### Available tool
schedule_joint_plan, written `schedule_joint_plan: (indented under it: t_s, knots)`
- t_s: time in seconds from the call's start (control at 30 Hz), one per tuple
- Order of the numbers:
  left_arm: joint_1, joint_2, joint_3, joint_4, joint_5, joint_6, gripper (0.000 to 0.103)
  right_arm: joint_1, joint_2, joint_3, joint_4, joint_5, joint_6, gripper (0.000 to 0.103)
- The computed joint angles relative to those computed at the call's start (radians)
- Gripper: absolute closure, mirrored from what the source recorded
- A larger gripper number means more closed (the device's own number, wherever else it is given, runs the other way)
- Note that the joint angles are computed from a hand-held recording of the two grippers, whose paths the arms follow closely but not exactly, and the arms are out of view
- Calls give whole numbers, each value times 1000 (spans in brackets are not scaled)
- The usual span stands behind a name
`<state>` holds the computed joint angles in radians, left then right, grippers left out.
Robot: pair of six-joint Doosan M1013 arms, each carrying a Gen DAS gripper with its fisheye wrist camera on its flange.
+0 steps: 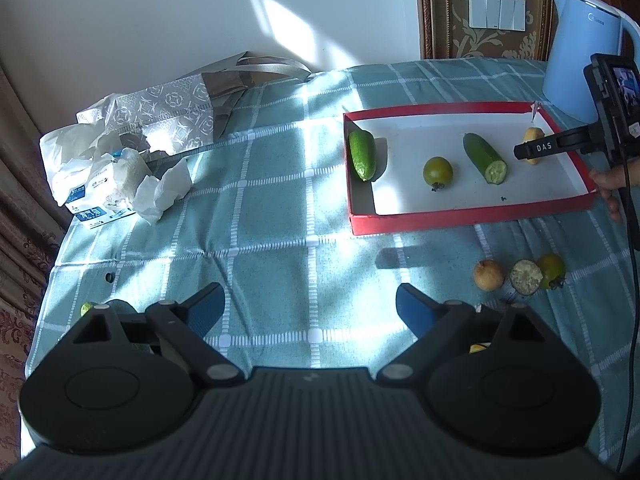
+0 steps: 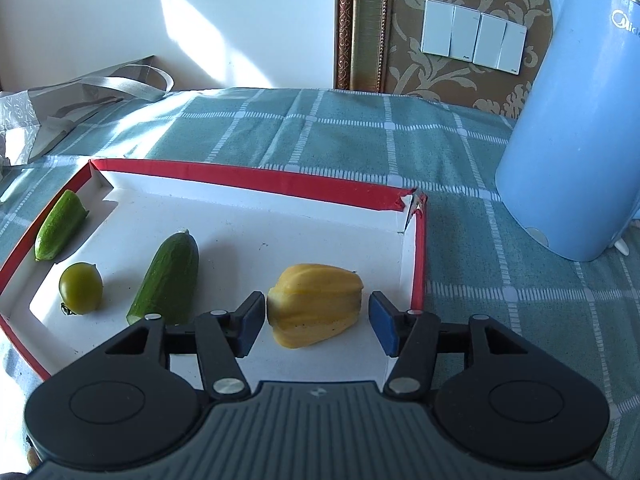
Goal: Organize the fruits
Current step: 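Lower the yellow pepper into the tray and open the right gripper, then lower the left gripper onto the yellow fruit chunk and close on it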
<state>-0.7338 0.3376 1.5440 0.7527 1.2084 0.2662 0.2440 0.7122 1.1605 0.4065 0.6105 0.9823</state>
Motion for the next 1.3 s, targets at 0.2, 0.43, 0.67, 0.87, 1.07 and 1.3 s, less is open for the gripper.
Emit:
schedule_joint_plan:
  t_s: [0.2, 0.43, 0.67, 0.87, 1.07, 1.3]
  knots:
    - [-2, 0, -4, -1, -1, 3, 10, -6, -35, 29, 96, -34, -76, 36]
    - [-5, 9, -19, 5, -3, 3, 8, -46, -134, 122, 323, 1, -163, 23]
    - [-7, 28, -44, -18, -9, 1, 1, -79, -251, 271, 412, -3, -249, 13]
    - [-13, -2, 13, 3, -168, -32, 0, -86, -332, 385, 396, -23, -331, 13]
    - [-21, -21, 80, -62, -327, 85, 5, -94, -384, 463, 386, -10, -313, 13]
    - [-18, 12, 94, -136, -432, 211, 14, -87, -409, 510, 325, -4, -313, 13]
